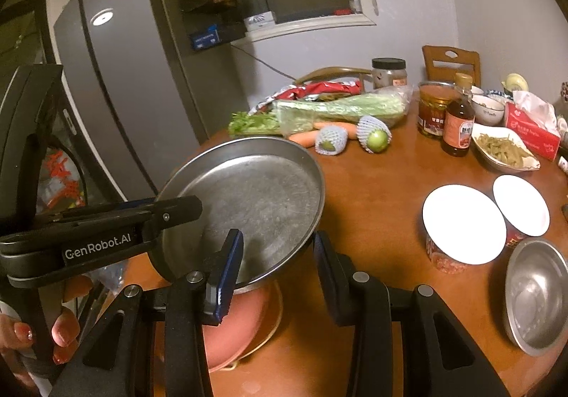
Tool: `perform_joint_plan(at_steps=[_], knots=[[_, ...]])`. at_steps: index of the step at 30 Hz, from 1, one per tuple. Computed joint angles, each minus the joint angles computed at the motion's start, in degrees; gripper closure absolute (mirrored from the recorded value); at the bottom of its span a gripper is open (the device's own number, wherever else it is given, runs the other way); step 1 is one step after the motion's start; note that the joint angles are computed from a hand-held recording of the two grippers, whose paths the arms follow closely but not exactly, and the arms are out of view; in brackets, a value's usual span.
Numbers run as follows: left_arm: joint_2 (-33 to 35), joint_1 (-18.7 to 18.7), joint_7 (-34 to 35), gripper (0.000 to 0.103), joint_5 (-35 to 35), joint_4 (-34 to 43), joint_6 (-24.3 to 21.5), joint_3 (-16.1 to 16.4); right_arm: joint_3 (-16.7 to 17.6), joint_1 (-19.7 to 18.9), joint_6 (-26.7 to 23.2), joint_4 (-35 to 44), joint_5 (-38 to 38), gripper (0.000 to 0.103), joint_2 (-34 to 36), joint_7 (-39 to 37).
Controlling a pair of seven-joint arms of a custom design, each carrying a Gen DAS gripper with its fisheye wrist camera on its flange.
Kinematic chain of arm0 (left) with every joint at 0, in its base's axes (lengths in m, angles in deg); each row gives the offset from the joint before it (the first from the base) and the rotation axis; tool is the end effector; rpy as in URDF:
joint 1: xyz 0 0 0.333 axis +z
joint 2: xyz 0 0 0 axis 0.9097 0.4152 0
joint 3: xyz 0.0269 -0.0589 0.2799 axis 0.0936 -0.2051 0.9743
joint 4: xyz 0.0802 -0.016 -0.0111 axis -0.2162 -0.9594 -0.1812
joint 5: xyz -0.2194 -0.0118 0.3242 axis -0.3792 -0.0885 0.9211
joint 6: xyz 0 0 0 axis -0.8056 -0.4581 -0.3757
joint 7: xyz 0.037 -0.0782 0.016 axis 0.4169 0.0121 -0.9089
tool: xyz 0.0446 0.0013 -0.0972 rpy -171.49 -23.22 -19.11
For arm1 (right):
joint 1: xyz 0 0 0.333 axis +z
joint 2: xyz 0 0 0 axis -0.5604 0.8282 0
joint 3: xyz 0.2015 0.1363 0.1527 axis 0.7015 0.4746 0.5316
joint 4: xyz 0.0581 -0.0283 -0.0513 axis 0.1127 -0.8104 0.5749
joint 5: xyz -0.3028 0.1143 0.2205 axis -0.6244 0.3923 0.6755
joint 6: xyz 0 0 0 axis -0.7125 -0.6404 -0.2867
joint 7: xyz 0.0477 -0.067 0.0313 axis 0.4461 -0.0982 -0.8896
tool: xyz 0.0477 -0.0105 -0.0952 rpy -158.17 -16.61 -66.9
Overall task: Organize plates and bowls
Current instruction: 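Lift the grey pan with the left gripper and carry it onto the pink plate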
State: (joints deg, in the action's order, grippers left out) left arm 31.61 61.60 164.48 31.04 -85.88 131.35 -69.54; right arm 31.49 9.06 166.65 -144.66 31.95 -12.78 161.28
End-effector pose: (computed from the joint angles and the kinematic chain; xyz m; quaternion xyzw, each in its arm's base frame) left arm 0.7601 -0.1880 0.4545 -0.4454 0.8190 -0.3482 0.0981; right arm 0.6328 0.4666 0.4244 -0.5132 0.7250 -0.2745 0.3682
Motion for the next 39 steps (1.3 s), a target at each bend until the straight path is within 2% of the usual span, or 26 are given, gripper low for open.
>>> perform_joint_plan(at_steps=[7, 15, 27, 39], knots=[[-6.86, 2.77, 3.16, 0.068, -3.54, -10.62, 3.88, -1.35, -0.34, 2.58, -2.04, -1.60, -3.14, 0.060, -2.29, 1.53], [-10.54, 4.52, 6.03, 0.068, -7.26, -17.06, 5.55, -1.59, 1.24, 3.02, -3.34, -2.40, -4.50, 0.060, -3.29, 1.19], [-11.53, 4.84, 6.60, 0.068, -8.67, -20.97, 6.48, -0.80, 2.15, 3.48, -3.94, -1.88, -3.74, 0.060, -2.27, -0.72], [-8.60, 4.19, 4.25, 0.068, -6.21, -20.06, 6.42, 0.05, 2.88, 2.95, -4.51, 0.14, -0.78, 0.060, 0.07, -4.57]])
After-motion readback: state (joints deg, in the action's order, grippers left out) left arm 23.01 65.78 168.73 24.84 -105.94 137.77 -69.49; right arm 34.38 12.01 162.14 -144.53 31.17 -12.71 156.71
